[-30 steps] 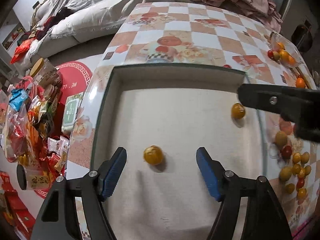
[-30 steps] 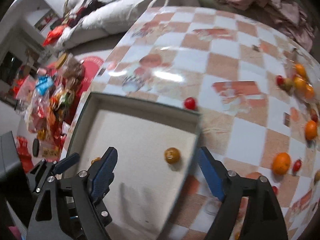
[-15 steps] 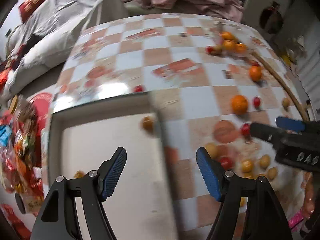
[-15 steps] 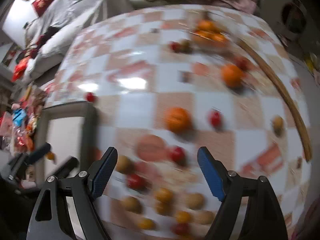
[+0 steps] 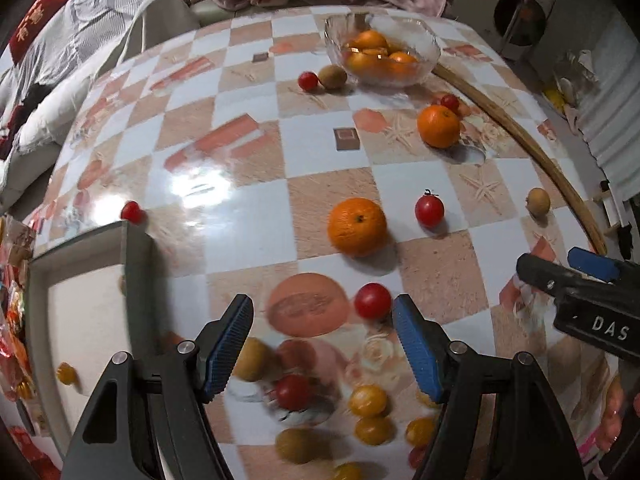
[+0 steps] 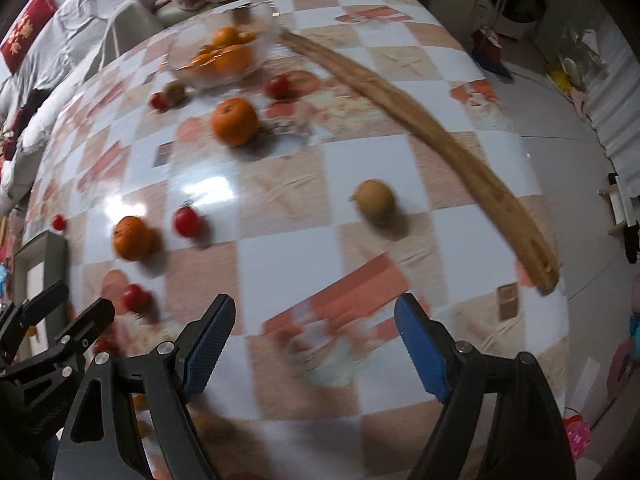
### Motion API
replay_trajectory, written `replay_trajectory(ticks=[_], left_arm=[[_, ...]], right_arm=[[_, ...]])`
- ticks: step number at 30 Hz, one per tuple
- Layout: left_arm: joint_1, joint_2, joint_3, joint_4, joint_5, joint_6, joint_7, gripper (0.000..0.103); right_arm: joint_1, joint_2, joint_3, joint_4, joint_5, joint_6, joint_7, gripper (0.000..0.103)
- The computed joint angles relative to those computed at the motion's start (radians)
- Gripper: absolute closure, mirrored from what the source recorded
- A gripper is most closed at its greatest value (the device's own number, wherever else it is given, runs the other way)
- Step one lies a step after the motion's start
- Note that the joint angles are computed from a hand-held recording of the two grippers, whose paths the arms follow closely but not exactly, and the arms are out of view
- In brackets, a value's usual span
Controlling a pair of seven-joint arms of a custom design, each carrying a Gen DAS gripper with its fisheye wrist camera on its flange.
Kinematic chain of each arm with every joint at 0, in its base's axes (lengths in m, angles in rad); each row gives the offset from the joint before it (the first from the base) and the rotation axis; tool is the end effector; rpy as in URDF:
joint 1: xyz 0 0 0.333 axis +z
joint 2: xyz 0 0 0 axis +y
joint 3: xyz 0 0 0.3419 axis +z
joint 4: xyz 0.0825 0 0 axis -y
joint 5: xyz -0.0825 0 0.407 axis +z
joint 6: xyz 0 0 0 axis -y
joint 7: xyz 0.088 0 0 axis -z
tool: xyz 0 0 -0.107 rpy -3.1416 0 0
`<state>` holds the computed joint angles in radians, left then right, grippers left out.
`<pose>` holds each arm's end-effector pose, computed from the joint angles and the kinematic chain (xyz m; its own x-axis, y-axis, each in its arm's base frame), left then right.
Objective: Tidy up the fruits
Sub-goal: 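Move both open grippers back over the fruits on the table, then grasp a red cherry tomato with the left gripper while the right grasps a tan round fruit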
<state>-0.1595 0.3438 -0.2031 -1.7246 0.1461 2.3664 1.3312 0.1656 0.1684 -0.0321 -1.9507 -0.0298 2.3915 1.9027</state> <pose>0.6649 -0.2343 0.4332 -0.1903 -0.9817 0.0120 -0.9355 0.1776 -0.3054 0.6367 0.0861 0.4352 -0.1692 -0.9838 -0.0584 -0.9478 0.1787 -0.2641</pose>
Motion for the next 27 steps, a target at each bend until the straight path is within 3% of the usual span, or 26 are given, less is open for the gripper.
replay_trajectory(ticks=[6,14,19,21,23,25,27], left_arm=[[-0.027,0.033,0.009,0.022,0.041,-0.022,-0.066,0.03],[-0.045,0.049,0.017,0.021,0.082,-0.016,-0.145,0.03],[-0.047,0.05,0.008,0.024,0.083,-0.006,-0.146,0.048],[-0.044,0.053,0.003,0.031,0.072,-0.008,-0.143,0.056],[-0.039,0.054,-0.002,0.034,0.056,-0.005,-0.139,0.07],[-0.032,0.054,-0.006,0.034,0.041,-0.001,-0.125,0.08],[-0.013,0.051,-0.016,0.029,0.0,0.008,-0.103,0.08]], right_arm=[[-0.012,0.026,-0.019,0.003,-0.026,0.045,-0.018,0.019],[-0.008,0.087,-0.034,0.05,-0.063,0.082,-0.033,0.034],[0.004,0.111,-0.044,0.073,-0.092,0.107,-0.034,0.045],[0.002,0.118,-0.046,0.083,-0.085,0.109,-0.041,0.054],[-0.001,0.12,-0.046,0.088,-0.079,0.11,-0.052,0.07],[-0.008,0.124,-0.043,0.094,-0.061,0.11,-0.069,0.073],[-0.011,0.121,-0.042,0.093,-0.047,0.11,-0.082,0.073]])
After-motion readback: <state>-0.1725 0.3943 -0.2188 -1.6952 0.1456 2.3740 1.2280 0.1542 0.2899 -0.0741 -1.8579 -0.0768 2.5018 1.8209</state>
